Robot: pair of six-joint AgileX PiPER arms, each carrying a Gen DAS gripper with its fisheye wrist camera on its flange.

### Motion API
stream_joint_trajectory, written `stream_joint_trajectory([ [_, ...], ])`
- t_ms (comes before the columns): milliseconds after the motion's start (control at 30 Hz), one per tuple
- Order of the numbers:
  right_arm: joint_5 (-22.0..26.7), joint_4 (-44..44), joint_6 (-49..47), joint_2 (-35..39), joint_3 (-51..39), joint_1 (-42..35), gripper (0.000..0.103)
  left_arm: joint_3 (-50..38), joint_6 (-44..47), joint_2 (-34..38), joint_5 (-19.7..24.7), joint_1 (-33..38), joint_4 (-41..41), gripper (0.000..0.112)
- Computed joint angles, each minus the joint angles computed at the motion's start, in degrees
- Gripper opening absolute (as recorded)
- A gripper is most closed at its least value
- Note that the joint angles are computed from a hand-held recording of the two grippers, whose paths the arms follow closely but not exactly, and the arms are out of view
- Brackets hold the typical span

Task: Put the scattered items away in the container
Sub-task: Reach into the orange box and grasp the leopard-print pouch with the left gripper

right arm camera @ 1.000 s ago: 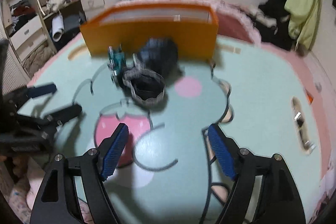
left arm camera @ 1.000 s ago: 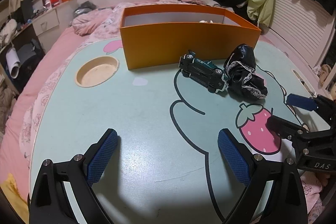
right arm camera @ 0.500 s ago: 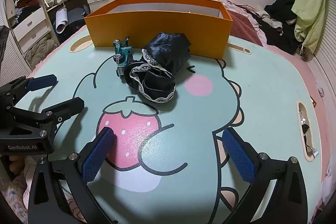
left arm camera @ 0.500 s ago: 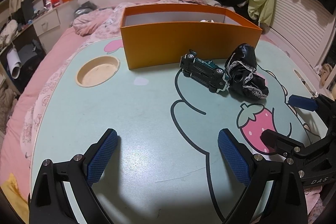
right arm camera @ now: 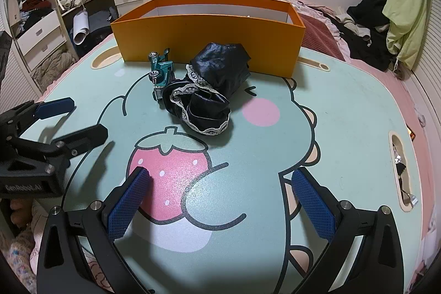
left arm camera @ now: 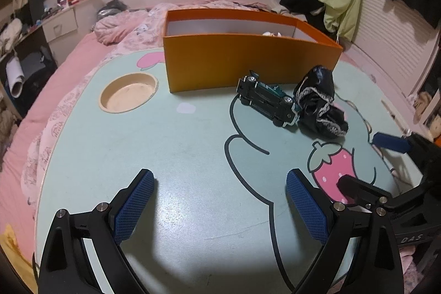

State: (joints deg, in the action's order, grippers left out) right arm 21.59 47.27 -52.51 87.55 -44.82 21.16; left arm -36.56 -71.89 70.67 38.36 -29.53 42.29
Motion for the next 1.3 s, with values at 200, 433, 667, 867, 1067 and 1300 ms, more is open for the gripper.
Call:
stream_joint_trajectory([
  [200,0.12,0.17,0.20,-0.05,-0.01,0.10,0.102,-3.48,5.94,-4.53,1.86,2.82,-1.69,0.096],
  [433,0.26,0.28,0.02,-0.14,0.06,0.03,0.102,-18.51,30.66,-0.18,-0.07,17.88,-15.60,0.083],
  [667,0.32,0.15,0.10,-0.23,0.12,0.02,0.102,-41.95,57.09,20.97,11.65,27.57,-40.74,0.038],
  [867,0.36,0.17,0.07,-0.36,0.23,0.03,0.102,-53.62,49.00,31.64,22.34,23.09,-32.72,0.038],
  [1067,0.53,0.23,0.01,-0.12,-0.09,0.05,0.102,-58.68,47.97,37.96,27.76,21.98,-32.07,0.038],
  [1300,0.68,0.20,-0.06,-0.01,-0.26,0.18,0.102,-57.45,45.57,38.66,24.45,21.91,-28.77,0.027],
])
